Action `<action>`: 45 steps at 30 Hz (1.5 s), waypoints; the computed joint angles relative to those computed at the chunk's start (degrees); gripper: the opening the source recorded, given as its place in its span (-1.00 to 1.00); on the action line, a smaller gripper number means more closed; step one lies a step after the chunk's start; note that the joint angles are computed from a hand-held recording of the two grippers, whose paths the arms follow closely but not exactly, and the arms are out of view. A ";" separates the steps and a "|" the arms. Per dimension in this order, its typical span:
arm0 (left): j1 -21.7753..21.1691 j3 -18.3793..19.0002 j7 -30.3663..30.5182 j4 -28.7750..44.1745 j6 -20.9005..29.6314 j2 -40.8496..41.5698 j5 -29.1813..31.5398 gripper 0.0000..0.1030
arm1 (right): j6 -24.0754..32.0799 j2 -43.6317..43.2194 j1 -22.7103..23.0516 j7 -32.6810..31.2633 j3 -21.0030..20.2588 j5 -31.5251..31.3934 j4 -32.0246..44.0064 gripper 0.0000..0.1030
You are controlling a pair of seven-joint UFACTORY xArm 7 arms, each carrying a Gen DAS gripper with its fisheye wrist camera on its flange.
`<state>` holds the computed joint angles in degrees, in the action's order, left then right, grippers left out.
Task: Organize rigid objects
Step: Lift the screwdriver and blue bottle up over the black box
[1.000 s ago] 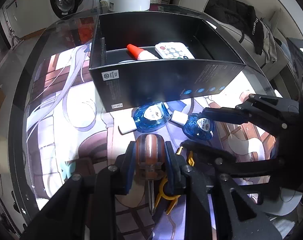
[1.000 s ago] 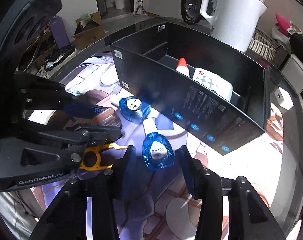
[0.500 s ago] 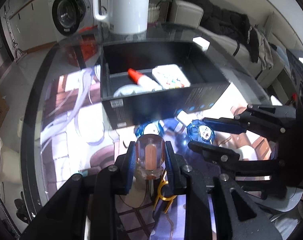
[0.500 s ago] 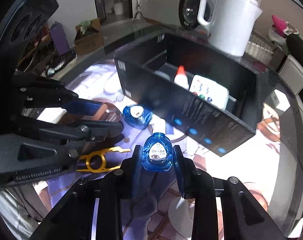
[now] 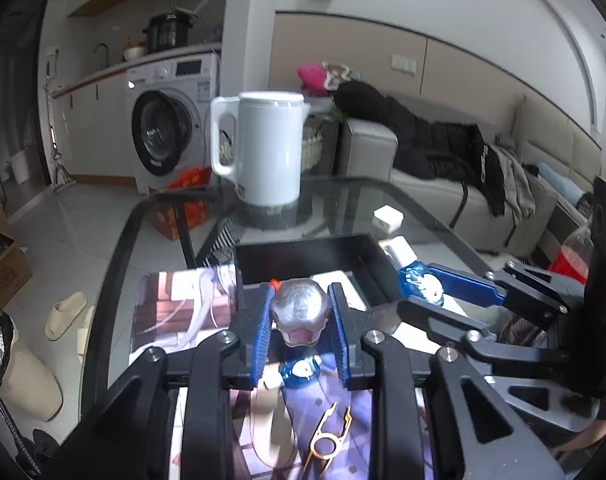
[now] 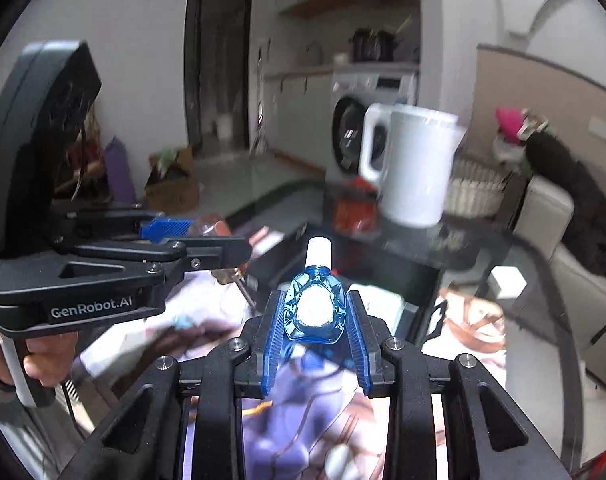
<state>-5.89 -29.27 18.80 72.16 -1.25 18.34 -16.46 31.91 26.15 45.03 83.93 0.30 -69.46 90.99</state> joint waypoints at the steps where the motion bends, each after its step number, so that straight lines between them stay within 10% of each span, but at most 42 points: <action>1: 0.47 -0.66 0.12 -0.40 -1.44 -0.08 -0.37 -0.51 | 0.72 -0.75 1.47 3.90 -1.23 -3.42 -0.61 -0.42; 7: 3.64 -4.02 -2.30 -4.05 -11.58 -1.20 2.96 -0.51 | 8.50 -3.70 4.17 16.42 -0.68 -18.26 -3.02 -0.42; 13: 5.78 -5.31 -7.03 -5.73 -16.47 -1.56 8.97 -0.51 | 11.16 -4.05 1.69 17.08 3.15 -20.40 -2.75 -0.42; 25: 2.48 -0.98 -17.43 0.63 -10.84 1.98 14.73 -0.51 | 10.99 -2.51 -0.29 17.02 4.10 -19.05 0.57 -0.42; 31: -5.41 7.46 -21.57 5.72 -9.67 5.21 16.67 -0.52 | 10.29 -0.21 -0.63 16.18 2.40 -16.55 4.08 -0.42; 45: -5.54 7.34 -25.70 14.75 -9.59 13.32 22.11 -0.51 | 7.71 3.72 -1.31 15.14 -1.98 -13.14 8.89 -0.42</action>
<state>-11.43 -21.93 -6.89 86.91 -10.84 31.66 5.66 39.62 29.87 43.72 99.07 -1.68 -82.60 99.88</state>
